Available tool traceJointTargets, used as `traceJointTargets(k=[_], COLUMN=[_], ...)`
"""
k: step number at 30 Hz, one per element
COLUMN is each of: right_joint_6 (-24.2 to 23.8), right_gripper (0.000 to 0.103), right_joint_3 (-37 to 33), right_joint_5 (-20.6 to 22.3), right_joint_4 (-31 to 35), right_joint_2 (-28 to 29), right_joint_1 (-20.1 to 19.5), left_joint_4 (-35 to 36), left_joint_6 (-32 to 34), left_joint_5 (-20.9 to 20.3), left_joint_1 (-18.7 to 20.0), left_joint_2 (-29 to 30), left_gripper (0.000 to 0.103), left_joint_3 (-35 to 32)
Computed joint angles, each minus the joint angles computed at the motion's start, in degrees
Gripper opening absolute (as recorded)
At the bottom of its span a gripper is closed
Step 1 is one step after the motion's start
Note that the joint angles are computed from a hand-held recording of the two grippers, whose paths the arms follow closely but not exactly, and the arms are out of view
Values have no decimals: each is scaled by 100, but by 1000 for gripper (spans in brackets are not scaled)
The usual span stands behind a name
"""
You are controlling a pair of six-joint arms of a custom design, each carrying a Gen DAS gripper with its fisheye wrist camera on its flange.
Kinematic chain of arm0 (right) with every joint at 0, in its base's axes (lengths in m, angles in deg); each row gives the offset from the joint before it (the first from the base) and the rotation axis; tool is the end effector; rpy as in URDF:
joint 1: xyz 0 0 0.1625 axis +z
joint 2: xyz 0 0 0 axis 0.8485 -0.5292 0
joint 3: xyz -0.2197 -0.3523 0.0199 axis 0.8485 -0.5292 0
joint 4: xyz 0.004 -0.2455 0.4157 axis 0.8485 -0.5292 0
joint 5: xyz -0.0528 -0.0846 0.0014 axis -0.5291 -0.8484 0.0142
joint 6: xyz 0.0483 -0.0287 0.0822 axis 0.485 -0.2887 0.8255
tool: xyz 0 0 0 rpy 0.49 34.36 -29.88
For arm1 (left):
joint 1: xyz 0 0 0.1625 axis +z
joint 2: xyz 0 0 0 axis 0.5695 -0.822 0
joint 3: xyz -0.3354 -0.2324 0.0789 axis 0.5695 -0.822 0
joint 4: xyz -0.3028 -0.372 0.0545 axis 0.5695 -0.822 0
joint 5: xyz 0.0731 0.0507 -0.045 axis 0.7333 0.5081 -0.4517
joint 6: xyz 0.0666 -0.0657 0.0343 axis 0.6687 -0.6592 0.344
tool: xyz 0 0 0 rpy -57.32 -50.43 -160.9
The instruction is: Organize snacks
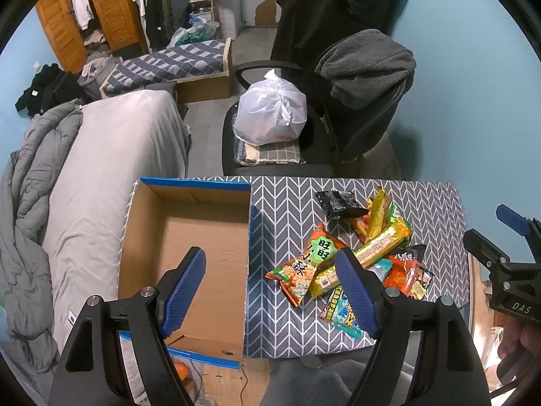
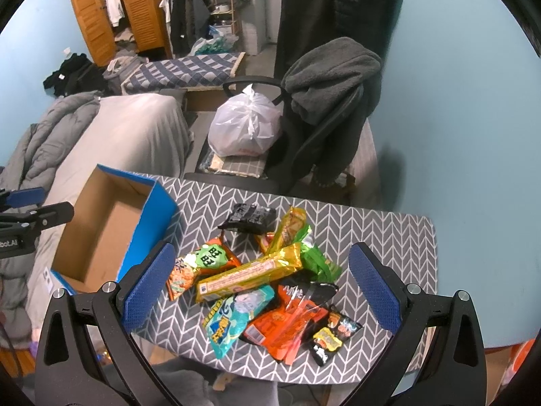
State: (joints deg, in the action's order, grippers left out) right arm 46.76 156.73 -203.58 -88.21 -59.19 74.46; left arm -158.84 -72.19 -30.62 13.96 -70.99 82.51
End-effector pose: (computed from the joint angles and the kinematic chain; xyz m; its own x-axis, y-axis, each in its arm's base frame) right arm 0.4897 -0.4619 0.2033 -0.7052 0.2531 0.6623 -0.2079 0.8192 -0.5345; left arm -0.2591 -0.5867 0.4457 -0.6541 0.4567 -0.6030 0.5654 0.8247 0.0113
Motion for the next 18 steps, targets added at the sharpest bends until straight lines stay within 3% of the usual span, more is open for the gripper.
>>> traceJointTargets(k=[18], right_joint_6=[-93], right_gripper=[102], right_joint_3=[-5], right_joint_5=[84], right_joint_4=[-8], right_joint_2=[-44], right_joint_1=[14], left_joint_4=[35], left_joint_6=[-3], left_joint_5=[1], left_joint_1=[-6], left_joint_2=[-6], left_gripper=[80], left_joint_3=[-14])
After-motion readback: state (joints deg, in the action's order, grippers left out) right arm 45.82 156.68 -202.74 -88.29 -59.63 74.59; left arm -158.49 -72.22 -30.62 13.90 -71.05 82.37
